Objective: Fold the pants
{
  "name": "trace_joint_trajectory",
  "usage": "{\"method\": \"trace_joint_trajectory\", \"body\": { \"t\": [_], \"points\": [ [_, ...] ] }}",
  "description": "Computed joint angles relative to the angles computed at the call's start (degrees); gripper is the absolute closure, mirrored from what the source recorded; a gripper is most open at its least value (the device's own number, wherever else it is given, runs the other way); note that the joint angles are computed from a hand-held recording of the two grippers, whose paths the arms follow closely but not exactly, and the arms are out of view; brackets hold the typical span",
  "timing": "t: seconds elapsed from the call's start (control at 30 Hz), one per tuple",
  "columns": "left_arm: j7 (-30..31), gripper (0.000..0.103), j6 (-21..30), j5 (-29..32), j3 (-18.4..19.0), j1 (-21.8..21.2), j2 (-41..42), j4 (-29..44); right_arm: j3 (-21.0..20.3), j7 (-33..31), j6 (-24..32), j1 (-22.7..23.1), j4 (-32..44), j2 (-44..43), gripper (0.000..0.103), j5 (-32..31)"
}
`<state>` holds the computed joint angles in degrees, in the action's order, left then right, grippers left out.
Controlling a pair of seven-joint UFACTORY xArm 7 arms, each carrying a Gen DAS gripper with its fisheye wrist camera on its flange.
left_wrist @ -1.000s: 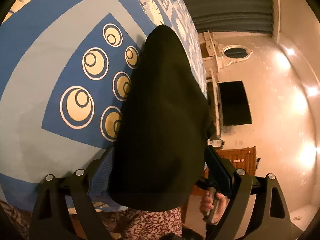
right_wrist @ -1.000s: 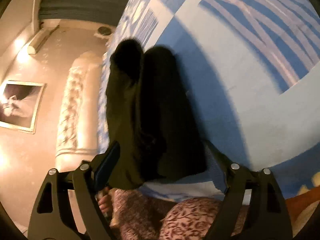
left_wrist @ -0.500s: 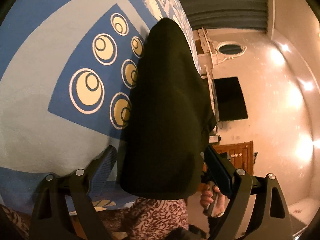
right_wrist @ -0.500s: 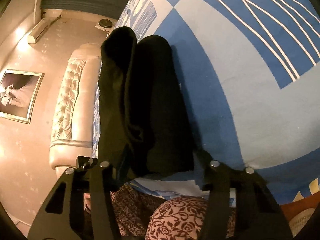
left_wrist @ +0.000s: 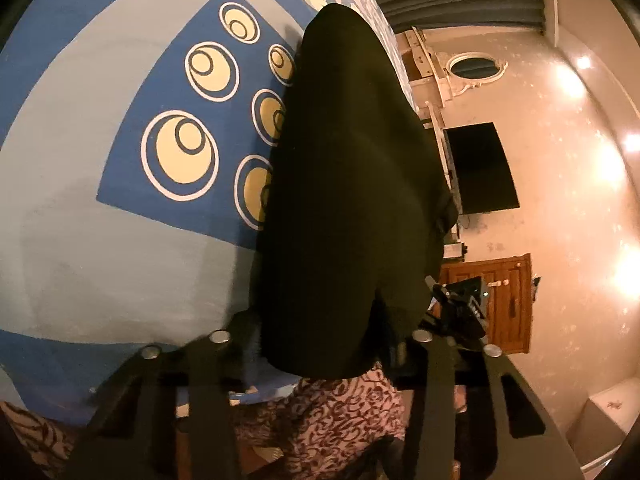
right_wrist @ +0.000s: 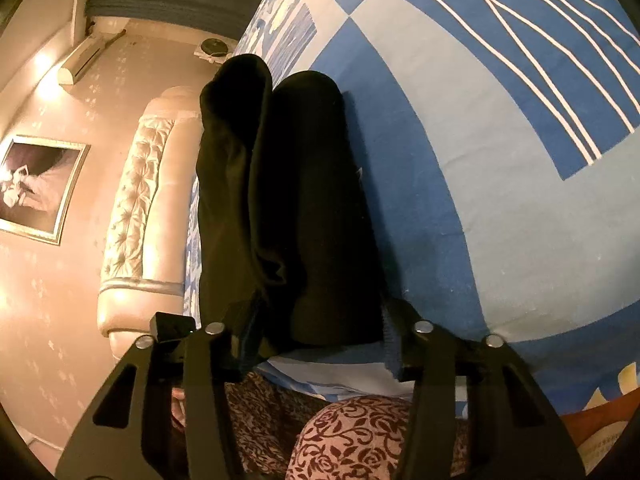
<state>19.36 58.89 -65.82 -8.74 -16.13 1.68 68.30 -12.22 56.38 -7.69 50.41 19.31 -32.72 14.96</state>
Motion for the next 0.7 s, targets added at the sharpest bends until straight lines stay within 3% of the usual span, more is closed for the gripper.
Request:
{"method": "trace_joint_trajectory", "body": {
  "t": [0.3, 0.7],
  "points": [
    [0.3, 0.061, -1.5, 0.3, -0.3, -0.7, -0.5, -0.4, -3.7, 0.8, -3.2, 2.9, -1.6, -0.6, 0.065, -2.4],
    [-1.4, 0.065, -6.0, 4.1, -0.8, -2.0, -1.4, -0.2, -2.8, 3.4, -3.6, 1.4, -0.6, 0.8, 0.065, -5.2]
  ]
}}
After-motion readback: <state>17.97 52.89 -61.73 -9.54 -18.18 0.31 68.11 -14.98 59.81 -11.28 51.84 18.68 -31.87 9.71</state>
